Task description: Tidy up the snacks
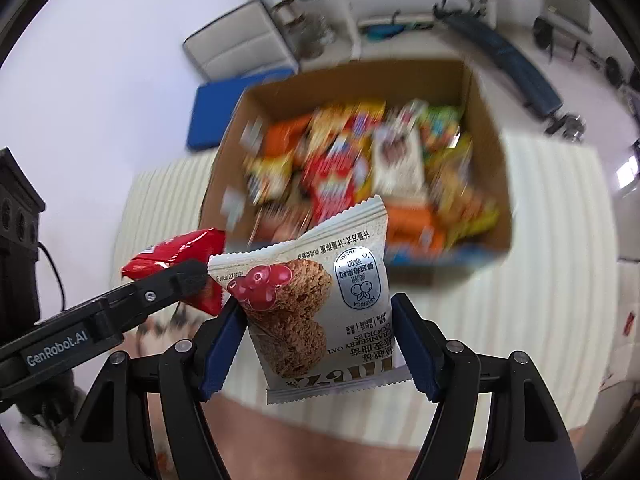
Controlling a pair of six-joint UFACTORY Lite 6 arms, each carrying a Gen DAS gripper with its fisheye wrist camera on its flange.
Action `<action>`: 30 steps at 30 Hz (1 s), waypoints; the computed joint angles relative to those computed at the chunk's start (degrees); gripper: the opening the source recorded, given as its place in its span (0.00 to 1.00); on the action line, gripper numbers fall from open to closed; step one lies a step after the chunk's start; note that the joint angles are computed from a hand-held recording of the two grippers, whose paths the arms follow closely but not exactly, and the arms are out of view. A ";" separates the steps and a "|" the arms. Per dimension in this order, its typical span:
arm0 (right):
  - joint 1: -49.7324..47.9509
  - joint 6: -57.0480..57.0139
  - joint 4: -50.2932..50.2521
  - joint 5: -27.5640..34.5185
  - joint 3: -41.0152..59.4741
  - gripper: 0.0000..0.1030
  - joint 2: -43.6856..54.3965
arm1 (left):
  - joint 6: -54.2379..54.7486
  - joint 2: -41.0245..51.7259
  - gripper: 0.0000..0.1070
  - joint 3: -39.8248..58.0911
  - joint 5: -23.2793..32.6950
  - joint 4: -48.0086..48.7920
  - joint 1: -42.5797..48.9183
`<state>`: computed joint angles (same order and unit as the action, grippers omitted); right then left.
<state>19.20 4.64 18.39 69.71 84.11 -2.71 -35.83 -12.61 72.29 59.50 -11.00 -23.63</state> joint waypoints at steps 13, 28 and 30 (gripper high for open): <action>-5.06 0.78 1.70 -0.05 22.59 0.76 29.09 | 14.83 27.56 0.35 18.45 3.00 -3.63 10.11; -1.52 3.61 -5.93 -7.34 15.58 0.94 24.73 | 10.13 14.03 0.79 4.81 -1.06 6.13 10.68; -0.28 4.31 -5.56 -9.49 10.74 0.95 21.08 | 6.74 8.55 0.79 -0.20 -1.93 10.68 9.76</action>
